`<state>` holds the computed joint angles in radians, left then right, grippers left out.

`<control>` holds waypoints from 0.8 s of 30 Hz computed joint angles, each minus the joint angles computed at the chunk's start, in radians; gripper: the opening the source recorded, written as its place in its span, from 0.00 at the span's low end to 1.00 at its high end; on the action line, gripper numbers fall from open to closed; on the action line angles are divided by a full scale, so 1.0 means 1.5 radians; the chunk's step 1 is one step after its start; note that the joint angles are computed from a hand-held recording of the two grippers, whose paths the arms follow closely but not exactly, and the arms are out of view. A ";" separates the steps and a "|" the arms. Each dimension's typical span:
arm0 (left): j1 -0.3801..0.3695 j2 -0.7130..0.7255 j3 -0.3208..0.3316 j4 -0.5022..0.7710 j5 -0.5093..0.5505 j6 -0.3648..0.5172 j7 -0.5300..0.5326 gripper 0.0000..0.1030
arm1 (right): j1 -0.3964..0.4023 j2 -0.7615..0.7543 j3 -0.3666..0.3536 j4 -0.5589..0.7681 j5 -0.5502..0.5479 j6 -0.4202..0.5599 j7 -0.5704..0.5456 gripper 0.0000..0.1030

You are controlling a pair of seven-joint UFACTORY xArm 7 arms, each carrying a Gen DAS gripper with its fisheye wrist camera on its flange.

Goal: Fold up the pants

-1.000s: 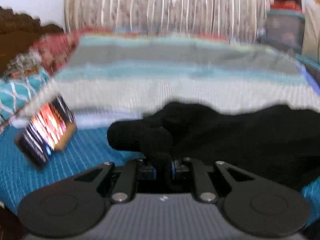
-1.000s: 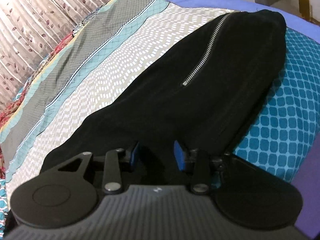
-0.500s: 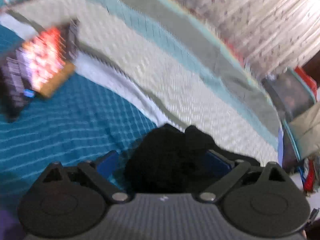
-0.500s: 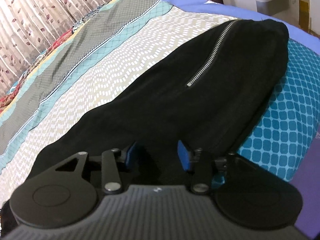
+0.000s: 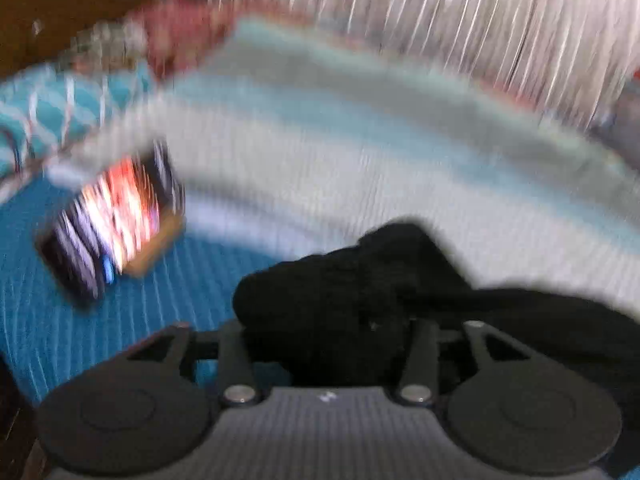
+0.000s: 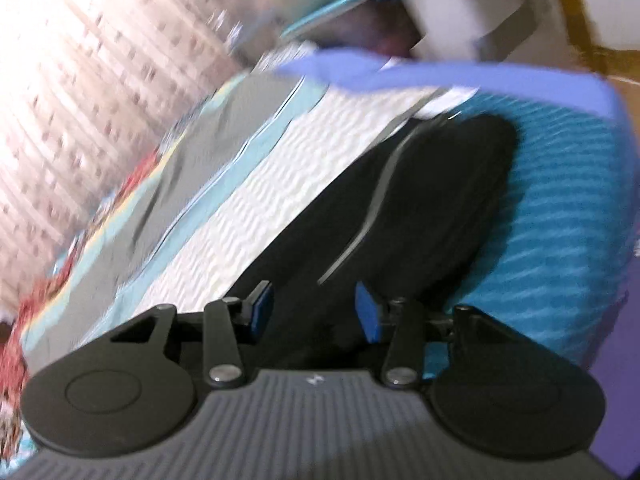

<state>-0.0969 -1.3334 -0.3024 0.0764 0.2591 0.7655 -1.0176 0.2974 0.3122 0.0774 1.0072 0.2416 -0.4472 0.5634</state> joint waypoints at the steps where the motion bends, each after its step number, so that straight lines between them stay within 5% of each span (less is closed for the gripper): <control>1: -0.003 0.022 0.018 0.003 -0.027 0.007 0.017 0.46 | -0.011 -0.003 0.002 -0.010 0.003 -0.007 0.015 0.47; 5: -0.030 -0.103 0.027 0.004 -0.039 0.125 0.007 0.67 | -0.079 -0.007 0.027 -0.061 -0.041 -0.073 0.121 0.50; 8: -0.003 -0.163 0.009 0.041 -0.029 0.208 -0.003 0.69 | -0.114 0.002 0.026 -0.077 -0.090 -0.098 0.170 0.51; 10: 0.028 -0.154 0.009 0.069 -0.009 0.211 0.005 0.68 | -0.145 0.019 0.034 -0.071 -0.144 -0.120 0.216 0.51; 13: 0.040 -0.082 0.001 0.092 -0.004 0.134 0.010 0.67 | -0.139 0.043 0.022 -0.039 -0.142 -0.124 0.222 0.48; 14: 0.040 -0.047 -0.004 0.101 -0.003 0.104 0.013 0.66 | -0.149 0.049 0.023 -0.027 -0.159 -0.125 0.231 0.19; 15: 0.039 -0.002 -0.008 0.110 -0.004 0.062 0.016 0.66 | -0.156 0.047 0.020 -0.018 -0.172 -0.111 0.231 0.11; 20: 0.007 0.203 -0.044 0.153 -0.014 -0.115 0.023 0.66 | -0.206 0.053 0.015 0.037 -0.277 -0.178 0.224 0.11; 24: -0.045 0.375 -0.029 0.192 -0.033 -0.187 0.058 0.62 | -0.225 0.098 0.012 0.109 -0.303 -0.099 0.224 0.12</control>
<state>-0.1648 -0.7708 -0.3460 0.3640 0.2092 0.4852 -0.9309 -0.0400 0.4586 0.0958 1.1703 -0.2134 -0.5957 0.8990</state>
